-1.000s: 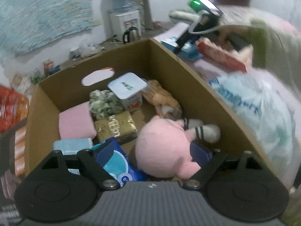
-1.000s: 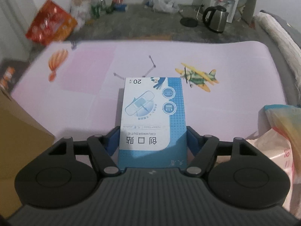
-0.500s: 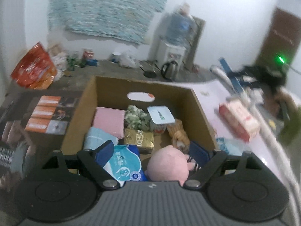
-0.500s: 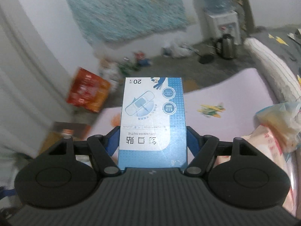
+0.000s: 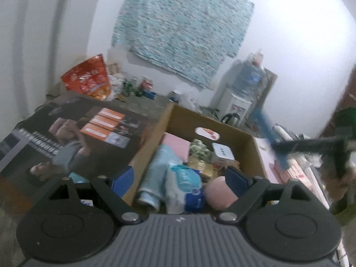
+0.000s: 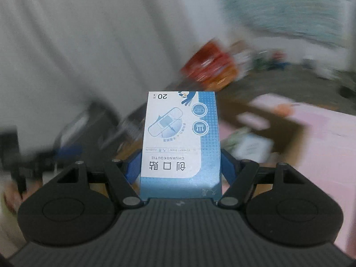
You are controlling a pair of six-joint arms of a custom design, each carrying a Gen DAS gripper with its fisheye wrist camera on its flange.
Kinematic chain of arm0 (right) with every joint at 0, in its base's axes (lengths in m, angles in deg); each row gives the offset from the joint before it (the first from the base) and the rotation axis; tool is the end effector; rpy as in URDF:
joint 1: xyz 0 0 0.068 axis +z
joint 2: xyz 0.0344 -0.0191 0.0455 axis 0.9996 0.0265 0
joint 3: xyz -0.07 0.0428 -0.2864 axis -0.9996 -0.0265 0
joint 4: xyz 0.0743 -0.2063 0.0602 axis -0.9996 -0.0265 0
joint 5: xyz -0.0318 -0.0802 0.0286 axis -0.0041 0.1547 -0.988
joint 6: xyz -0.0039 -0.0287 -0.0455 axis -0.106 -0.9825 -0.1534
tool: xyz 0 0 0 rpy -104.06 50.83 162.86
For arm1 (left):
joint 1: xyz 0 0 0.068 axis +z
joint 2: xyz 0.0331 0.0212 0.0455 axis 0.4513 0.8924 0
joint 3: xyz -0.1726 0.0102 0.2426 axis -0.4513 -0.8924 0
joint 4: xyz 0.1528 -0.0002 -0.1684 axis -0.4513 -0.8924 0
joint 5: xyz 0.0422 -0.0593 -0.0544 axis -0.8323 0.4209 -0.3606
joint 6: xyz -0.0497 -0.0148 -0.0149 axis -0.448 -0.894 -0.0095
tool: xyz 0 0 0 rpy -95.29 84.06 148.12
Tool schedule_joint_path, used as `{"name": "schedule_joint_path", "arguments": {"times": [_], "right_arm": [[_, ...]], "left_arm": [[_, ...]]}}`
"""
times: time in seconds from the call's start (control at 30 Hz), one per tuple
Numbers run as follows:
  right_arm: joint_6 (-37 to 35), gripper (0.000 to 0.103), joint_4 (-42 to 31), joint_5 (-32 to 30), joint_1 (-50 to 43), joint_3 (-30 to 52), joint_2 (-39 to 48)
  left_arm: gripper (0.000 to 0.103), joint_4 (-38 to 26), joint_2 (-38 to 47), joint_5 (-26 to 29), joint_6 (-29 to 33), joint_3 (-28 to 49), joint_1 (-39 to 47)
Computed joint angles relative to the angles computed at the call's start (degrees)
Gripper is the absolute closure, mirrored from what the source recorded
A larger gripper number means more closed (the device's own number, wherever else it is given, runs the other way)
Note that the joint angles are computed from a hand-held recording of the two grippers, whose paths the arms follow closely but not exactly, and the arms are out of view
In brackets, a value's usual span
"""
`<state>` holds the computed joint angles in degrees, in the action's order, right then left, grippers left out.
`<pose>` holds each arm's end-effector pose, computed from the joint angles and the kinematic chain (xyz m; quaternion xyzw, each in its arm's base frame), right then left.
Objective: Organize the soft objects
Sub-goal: 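Carry the blue bandage box into the box and open the right tool, then withdraw both tools from the box toward the bed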
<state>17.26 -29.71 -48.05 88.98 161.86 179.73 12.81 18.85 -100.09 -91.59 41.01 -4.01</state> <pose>0.3355 0.0260 0.3093 -0.2571 0.8666 0.2809 0.3224 0.1996 -0.1116 0.2290 -0.0269 0.8794 -0.1610 0.4473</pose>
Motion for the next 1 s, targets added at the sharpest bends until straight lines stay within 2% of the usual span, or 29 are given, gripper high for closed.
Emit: {"name": "schedule_joint_path", "arguments": {"times": [0.23,0.4,0.5,0.67,0.87,1.0], "right_arm": [[-8.2,0.032,-0.4,11.8,20.4,2.9,9.9],[-11.1,0.031,-3.6,19.1,26.4,8.4,19.0],[-12.5,0.03,-8.2,16.8,25.4,13.0,22.7],[-12.9,0.017,-15.5,11.5,22.8,18.9,25.4],[-10.0,0.016,-12.9,12.6,22.0,16.4,25.0],[-7.4,0.016,-10.3,10.4,20.7,15.2,23.9]], "left_arm": [[0.013,-1.1,-7.4,0.2,-1.2,-7.4,5.6],[0.013,-0.6,-8.1,1.8,-0.9,-10.0,8.9],[0.013,1.2,-7.3,3.2,-0.9,-11.0,9.9],[0.013,3.4,-4.7,4.8,0.4,-11.6,10.4],[0.013,6.3,-4.0,6.4,0.4,-12.6,11.0],[0.013,5.9,-4.4,5.7,0.3,-12.4,9.9]]}}
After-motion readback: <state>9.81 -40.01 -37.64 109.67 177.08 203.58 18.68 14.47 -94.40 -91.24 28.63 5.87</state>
